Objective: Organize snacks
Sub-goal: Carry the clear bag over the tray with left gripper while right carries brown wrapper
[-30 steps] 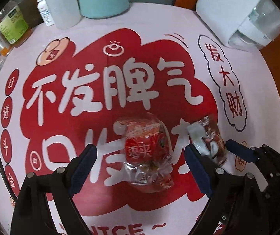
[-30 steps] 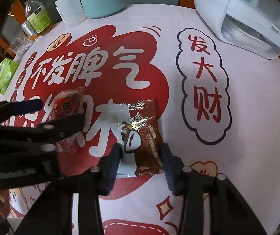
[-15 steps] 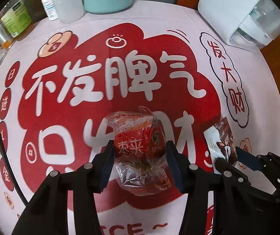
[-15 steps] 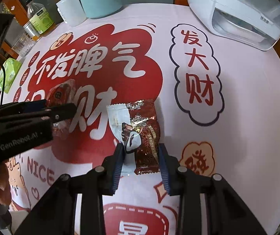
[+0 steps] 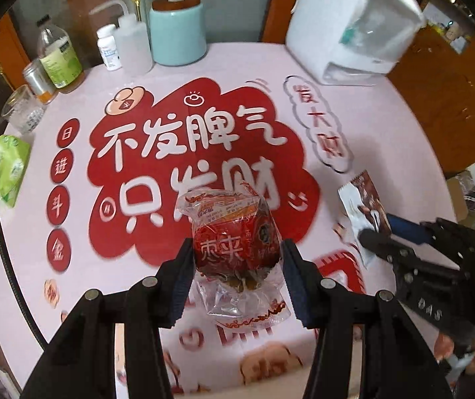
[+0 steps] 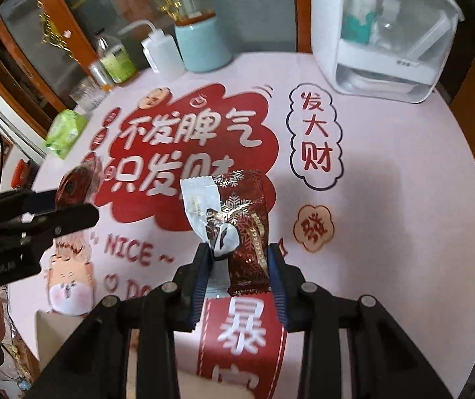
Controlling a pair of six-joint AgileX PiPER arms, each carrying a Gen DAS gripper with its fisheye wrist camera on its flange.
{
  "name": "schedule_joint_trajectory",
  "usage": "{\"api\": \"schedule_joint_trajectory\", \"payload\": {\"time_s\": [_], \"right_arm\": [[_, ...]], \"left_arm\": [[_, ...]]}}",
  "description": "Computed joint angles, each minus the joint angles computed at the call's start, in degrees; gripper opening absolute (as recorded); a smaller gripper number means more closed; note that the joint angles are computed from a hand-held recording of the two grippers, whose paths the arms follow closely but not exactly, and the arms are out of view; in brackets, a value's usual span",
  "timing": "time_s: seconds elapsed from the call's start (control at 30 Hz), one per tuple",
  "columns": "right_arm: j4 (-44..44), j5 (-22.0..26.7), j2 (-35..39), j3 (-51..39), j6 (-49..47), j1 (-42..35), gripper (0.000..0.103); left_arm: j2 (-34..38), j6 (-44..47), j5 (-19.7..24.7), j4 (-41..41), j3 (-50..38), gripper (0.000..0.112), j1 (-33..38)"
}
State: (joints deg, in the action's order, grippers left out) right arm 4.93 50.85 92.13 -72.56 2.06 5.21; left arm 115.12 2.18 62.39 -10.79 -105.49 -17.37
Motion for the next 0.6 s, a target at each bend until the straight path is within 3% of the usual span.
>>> {"api": "schedule_joint_trajectory", "payload": {"time_s": [0.17, 0.33, 0.6], "right_arm": [[2.37, 2.42, -11.91, 5.43, 0.49, 0.97, 0.034], [3.64, 5.69, -23.15, 9.76, 1.96, 3.41, 0.034], [-0.67, 11.18, -38.56, 13.81, 14.05, 16.18, 0.035]], "left_arm": [[-15.52, 2.31, -2.18, -1.50, 15.44, 0.050, 1.11], [-29.26, 3.20, -1.42, -2.09, 26.40, 0.050, 1.82], [-48.20, 2.41, 2.13, -3.26, 39.42, 0.050, 1.63]]}}
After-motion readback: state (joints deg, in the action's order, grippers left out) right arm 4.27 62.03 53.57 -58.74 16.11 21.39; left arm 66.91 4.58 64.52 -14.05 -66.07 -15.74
